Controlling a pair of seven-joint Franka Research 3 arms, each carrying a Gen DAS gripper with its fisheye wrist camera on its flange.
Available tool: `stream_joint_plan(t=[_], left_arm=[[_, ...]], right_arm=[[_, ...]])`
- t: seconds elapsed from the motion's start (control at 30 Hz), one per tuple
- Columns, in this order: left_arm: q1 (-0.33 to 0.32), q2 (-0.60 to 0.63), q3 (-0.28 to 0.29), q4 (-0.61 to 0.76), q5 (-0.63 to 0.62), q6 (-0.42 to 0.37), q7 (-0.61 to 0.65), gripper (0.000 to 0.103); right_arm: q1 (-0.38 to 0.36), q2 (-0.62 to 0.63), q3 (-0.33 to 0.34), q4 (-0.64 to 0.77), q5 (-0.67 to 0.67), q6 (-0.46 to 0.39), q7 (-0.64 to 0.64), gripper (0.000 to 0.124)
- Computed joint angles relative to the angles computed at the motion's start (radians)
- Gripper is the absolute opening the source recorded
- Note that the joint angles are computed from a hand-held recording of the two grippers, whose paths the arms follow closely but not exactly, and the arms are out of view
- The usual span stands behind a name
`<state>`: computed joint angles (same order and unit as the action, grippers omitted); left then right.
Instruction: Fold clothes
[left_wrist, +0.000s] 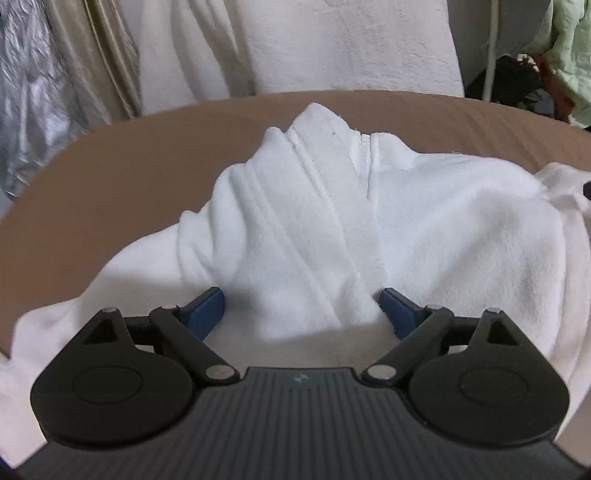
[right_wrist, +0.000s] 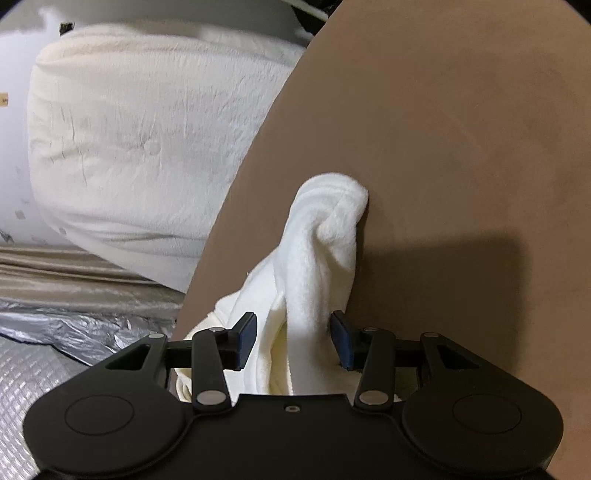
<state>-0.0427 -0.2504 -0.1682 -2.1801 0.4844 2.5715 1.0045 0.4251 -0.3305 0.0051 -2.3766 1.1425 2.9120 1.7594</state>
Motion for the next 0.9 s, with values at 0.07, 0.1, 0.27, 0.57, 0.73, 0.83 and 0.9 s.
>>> stream_joint_plan(t=[0.07,0.1,0.27,0.57,0.73,0.83,0.9], left_arm=[[0.015,-0.01,-0.019,-0.011,0.044,-0.004,-0.073,0.056],[0.02,-0.016,-0.024,-0.014,0.056,-0.009,-0.104,0.039],[0.023,-0.074,-0.014,-0.039,0.079,-0.035,-0.108,0.009],[0.136,-0.475,0.0,-0.231,0.326,0.057,-0.066,0.009],[0.241,-0.751,0.032,-0.402,0.409,0.119,0.026,0.009],[0.226,-0.88,0.082,-0.525,0.388,0.095,0.155,0.009],[0.195,-0.948,0.113,-0.59,0.329,0.032,0.235,0.009]], right_arm=[[-0.02,-0.01,0.015,-0.01,-0.051,-0.006,0.051,0.05],[-0.02,-0.018,0.015,-0.015,-0.057,0.0,0.059,0.05],[0.006,-0.047,-0.003,-0.032,-0.045,0.033,0.056,0.05],[0.018,-0.145,0.007,-0.13,-0.07,0.144,0.15,0.052],[-0.132,-0.263,0.132,-0.202,-0.274,0.107,0.333,0.052],[-0.293,-0.328,0.26,-0.199,-0.465,0.014,0.469,0.054],[-0.318,-0.33,0.285,-0.17,-0.557,-0.03,0.476,0.054]])
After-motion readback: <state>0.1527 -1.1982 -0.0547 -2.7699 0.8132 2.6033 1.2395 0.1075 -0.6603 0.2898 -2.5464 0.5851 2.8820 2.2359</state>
